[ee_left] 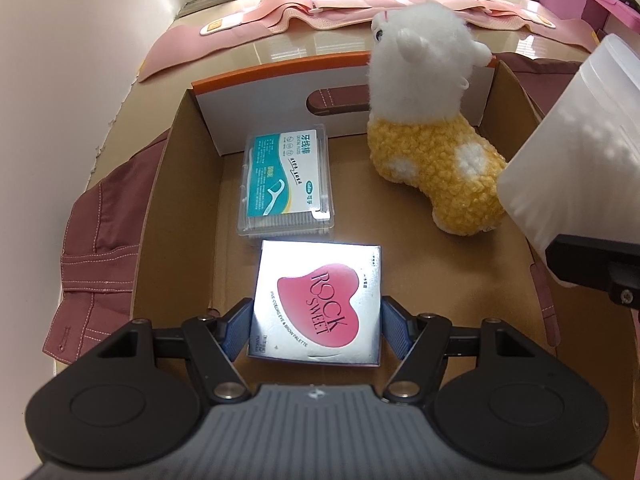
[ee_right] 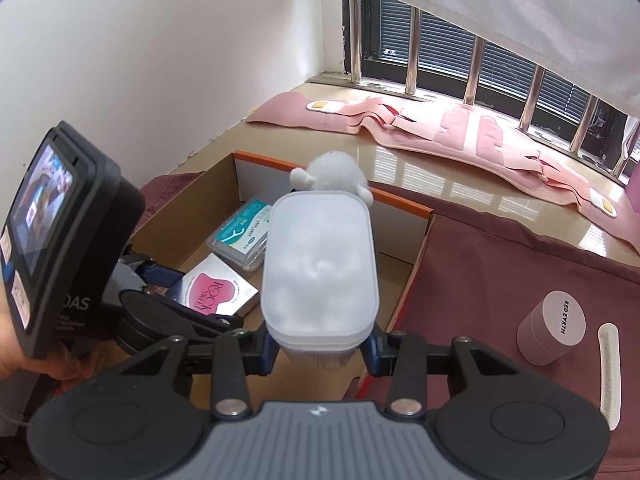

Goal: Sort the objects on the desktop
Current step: 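Lower heart box with left gripper while right gripper lowers container into cardboard box, then open left gripper releasing heart box beside the floss-pick box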

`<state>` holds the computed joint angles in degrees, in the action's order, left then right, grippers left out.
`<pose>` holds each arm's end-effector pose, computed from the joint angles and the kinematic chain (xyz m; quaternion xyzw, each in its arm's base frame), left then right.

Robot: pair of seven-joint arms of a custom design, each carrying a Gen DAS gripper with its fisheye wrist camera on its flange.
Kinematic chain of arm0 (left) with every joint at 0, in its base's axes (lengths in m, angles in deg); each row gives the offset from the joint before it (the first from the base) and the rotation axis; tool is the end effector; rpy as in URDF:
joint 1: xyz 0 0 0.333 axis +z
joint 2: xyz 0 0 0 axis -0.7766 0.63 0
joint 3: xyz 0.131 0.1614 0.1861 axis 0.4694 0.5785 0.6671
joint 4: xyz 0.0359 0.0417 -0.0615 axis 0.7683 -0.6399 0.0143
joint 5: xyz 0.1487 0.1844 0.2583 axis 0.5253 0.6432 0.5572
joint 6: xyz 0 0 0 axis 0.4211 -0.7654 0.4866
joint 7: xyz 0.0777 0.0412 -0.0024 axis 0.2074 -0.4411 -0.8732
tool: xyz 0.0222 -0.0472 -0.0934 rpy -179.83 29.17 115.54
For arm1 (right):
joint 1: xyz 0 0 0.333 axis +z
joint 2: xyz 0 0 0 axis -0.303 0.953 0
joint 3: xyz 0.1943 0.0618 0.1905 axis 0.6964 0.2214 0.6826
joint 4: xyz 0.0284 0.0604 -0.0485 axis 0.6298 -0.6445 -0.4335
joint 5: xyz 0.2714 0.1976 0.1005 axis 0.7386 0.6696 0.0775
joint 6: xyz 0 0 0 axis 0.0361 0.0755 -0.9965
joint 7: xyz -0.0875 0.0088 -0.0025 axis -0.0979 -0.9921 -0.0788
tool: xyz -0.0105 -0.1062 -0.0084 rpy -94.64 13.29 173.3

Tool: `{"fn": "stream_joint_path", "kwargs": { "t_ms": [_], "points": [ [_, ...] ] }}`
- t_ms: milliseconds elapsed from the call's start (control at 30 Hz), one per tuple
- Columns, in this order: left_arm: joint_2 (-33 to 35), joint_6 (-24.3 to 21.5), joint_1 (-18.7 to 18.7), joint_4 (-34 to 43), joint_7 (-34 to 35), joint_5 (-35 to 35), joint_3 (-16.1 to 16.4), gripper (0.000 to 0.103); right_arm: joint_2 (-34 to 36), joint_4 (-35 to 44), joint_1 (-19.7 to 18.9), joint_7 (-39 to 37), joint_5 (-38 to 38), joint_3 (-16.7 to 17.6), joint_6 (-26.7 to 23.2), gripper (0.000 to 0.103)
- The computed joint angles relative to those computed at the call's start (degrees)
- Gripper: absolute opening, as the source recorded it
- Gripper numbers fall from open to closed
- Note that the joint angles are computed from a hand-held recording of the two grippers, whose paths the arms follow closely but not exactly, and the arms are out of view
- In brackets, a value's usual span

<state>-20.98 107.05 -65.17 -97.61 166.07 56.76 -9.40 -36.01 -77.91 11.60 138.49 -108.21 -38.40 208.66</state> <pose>0.5694 -0.2652 0.3119 -0.4909 0.8439 -0.1477 0.1580 0.4795 0.2932 0.3661 -0.7007 0.6354 -0.1894 0.2635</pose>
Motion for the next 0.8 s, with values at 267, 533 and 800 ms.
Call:
{"fn": "stream_joint_path", "kwargs": {
  "t_ms": [267,533,800],
  "points": [
    [0.11,-0.18,0.53,0.11,0.62,-1.09,-0.54,0.069,1.45,1.27,-0.06,-5.49,4.38,0.70,-1.03,0.040],
    [0.08,0.18,0.56,-0.13,0.38,-1.51,-0.53,0.071,2.29,2.44,1.02,-7.74,6.05,-0.16,-1.96,0.040],
    [-0.10,-0.50,0.56,-0.04,0.79,-1.70,-0.71,0.077,2.08,2.66,1.52,-7.25,5.65,-0.69,-2.05,0.040]
  ]
}}
